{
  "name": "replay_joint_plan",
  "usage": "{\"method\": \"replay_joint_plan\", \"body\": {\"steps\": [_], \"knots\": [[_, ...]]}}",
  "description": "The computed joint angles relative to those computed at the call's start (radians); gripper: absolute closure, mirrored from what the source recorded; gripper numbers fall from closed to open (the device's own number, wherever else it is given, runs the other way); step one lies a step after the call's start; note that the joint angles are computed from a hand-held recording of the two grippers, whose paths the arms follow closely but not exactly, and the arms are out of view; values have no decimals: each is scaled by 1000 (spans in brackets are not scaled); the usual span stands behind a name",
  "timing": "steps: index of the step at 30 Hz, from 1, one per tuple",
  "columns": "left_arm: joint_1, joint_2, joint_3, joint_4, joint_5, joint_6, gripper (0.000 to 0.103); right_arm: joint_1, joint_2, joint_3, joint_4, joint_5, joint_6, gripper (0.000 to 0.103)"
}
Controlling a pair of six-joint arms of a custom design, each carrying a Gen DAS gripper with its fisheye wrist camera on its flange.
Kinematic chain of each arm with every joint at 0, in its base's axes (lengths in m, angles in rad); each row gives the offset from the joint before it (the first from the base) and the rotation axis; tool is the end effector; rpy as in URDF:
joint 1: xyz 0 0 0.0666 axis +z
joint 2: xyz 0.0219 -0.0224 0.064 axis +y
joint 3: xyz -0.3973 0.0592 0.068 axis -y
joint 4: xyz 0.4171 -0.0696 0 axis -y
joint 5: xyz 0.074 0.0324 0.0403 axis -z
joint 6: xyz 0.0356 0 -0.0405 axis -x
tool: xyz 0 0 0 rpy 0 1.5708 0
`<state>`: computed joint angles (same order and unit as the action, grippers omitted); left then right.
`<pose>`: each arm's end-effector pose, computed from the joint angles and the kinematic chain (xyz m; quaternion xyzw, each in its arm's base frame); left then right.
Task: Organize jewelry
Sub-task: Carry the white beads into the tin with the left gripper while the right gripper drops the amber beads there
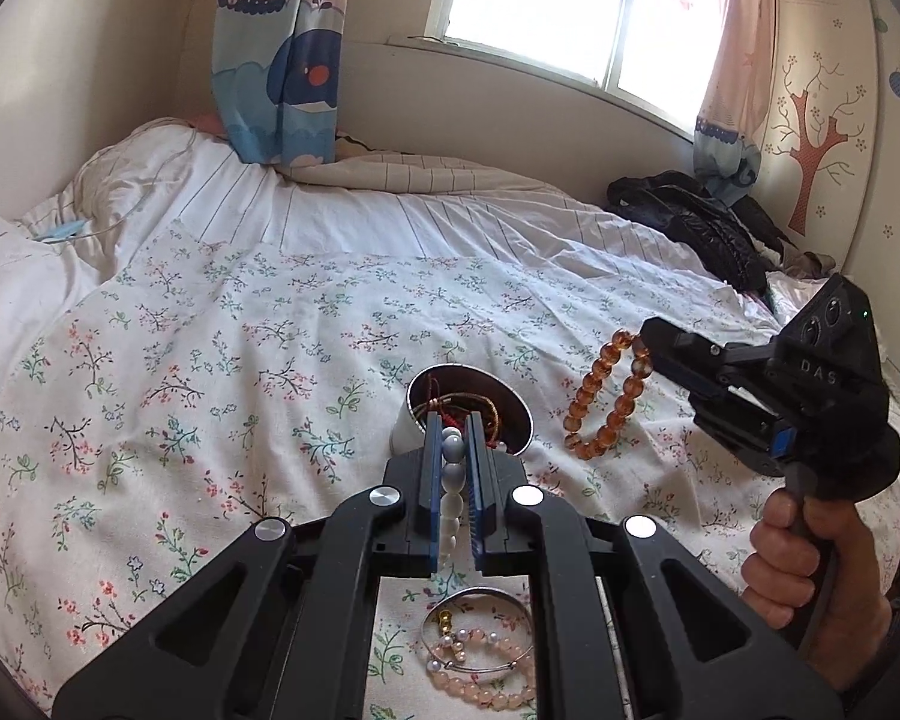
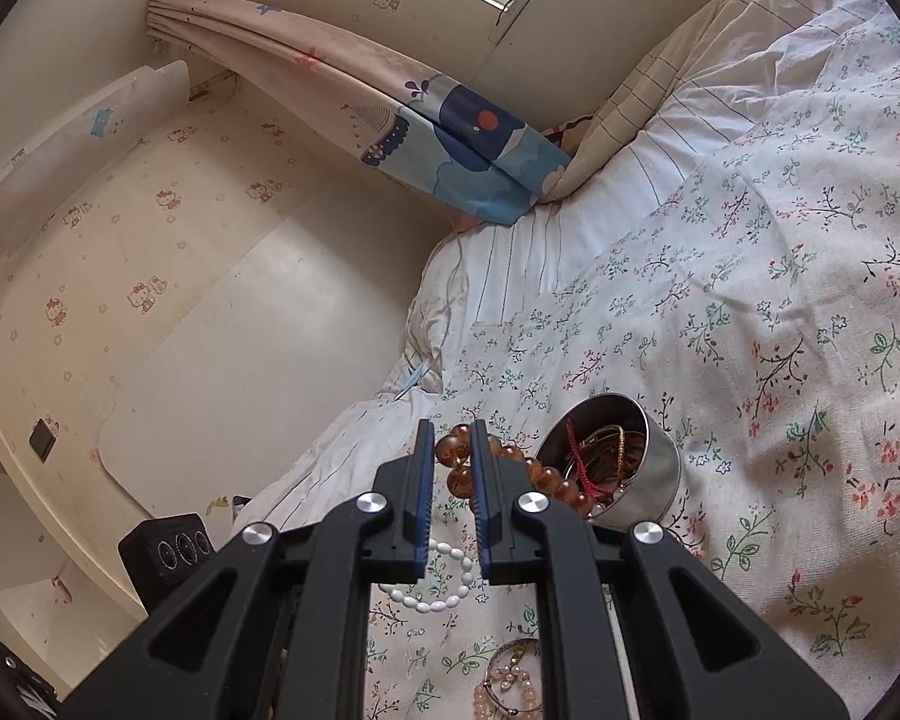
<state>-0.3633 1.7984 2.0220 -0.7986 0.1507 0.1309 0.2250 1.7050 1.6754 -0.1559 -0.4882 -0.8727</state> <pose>0.6299 -0.2456 0.5352 0.1373 0.8660 -0.1806 0.4456 0.6426 0.1638 0.4832 0.0913 0.7570 0.4819 0.4316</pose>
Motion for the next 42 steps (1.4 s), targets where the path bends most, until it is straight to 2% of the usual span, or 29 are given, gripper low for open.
{"method": "replay_joint_plan", "body": {"steps": [7,15,18,20,22,23,25,26,27,28,33,42], "knots": [[-6,86,141,-23,46,41,96,-8,41,38,2,-17,-11,90],[-12,240,366,-92,142,113,96,-9,94,110,-48,-28,23,90],[-14,345,523,-199,130,130,95,-6,115,141,-79,-18,49,90],[-12,442,675,-321,92,153,95,0,139,179,-125,-7,77,90],[-3,472,713,-374,66,179,90,4,172,222,-160,-10,87,90],[0,463,692,-370,49,187,87,6,190,246,-181,-14,93,90],[7,428,625,-335,9,192,75,13,227,300,-238,-30,111,89],[8,414,601,-321,-17,191,71,17,241,323,-275,-26,128,82],[9,400,578,-305,-44,189,61,21,245,329,-293,-20,143,79],[8,386,553,-289,-69,182,57,23,247,331,-299,-23,148,77],[-4,360,523,-273,-168,106,50,23,234,319,-296,-9,154,73],[-30,335,488,-232,-248,-6,39,24,238,332,-328,10,171,67]]}}
